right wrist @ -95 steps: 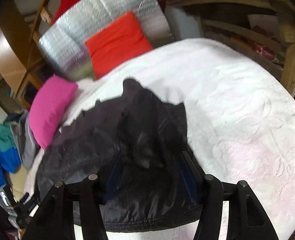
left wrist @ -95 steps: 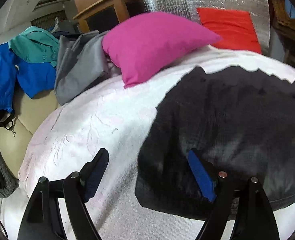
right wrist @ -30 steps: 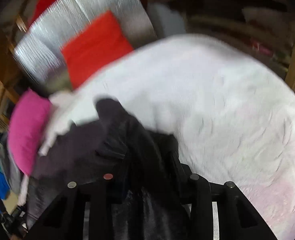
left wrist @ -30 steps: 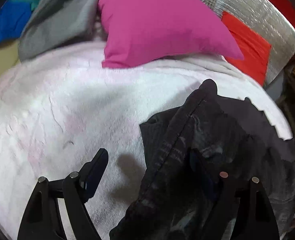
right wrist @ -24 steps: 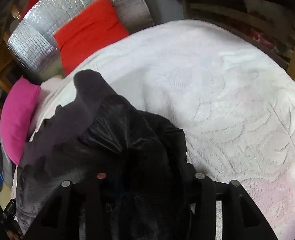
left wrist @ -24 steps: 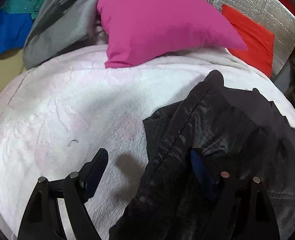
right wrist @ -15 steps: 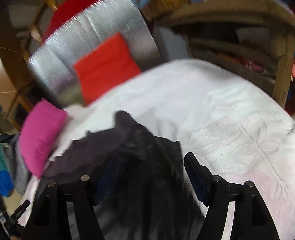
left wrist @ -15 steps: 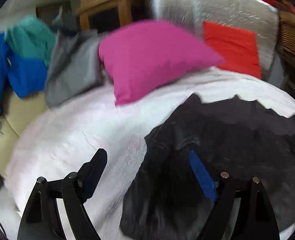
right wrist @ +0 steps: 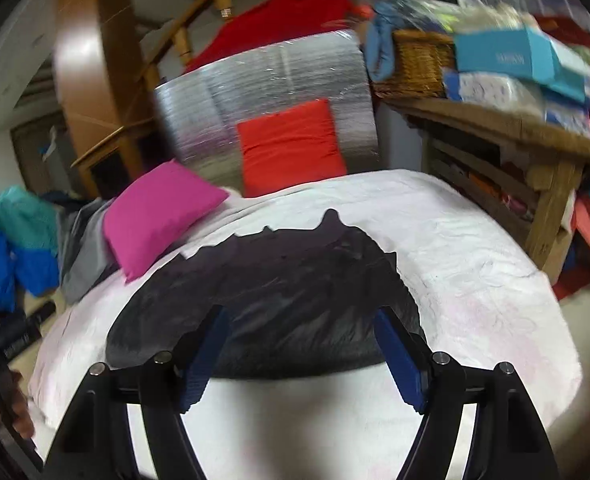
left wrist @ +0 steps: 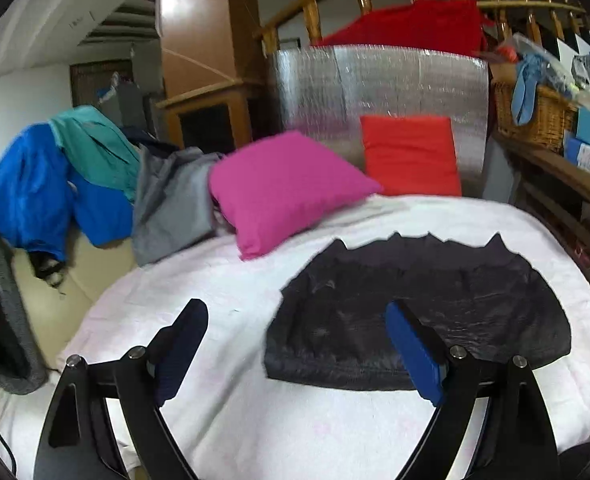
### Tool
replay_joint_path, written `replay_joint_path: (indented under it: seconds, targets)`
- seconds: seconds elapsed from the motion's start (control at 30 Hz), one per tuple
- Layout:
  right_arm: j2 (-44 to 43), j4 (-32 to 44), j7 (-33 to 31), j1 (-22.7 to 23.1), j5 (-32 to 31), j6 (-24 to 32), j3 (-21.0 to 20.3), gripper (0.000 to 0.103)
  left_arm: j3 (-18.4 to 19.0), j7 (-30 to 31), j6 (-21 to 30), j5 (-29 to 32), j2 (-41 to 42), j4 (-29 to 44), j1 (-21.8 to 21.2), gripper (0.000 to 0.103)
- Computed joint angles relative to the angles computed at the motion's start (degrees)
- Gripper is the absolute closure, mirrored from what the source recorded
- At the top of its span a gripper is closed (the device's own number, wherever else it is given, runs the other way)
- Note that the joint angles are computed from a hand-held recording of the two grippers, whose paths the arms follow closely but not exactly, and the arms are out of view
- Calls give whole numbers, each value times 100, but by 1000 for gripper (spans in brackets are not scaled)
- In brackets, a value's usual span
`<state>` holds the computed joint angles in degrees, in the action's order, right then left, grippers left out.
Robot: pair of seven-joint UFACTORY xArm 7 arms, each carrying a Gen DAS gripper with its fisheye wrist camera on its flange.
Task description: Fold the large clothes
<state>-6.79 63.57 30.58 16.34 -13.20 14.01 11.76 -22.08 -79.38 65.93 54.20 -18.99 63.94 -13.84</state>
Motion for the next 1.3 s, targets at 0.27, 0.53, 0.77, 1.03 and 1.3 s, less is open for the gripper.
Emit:
replay_joint_path:
  seconds: [0.27,0.53,0.77,1.03,1.3]
  targets:
    - [-1373,-445,159,45,46,679,492,23,-927,12,1364,209,-717,312,-28,7]
    - [-2240,-554,458,-153,-59,1010,860,22,-1640,278,1927,173,-1093,697,187,5]
    - [-2481,-514,541,-264,-15,1127,1040,22,-2084,453,1990,-148,-1363,920,664,5]
    - [-2384,-535,595,-255,-5,1159,1110,22,-2337,652,1776,-528,-1703,925,1241,5]
    - [-2362,-594,588,-217,-8,1093,1052,22,-2469,937,1453,-980,-2030,858,1788,5]
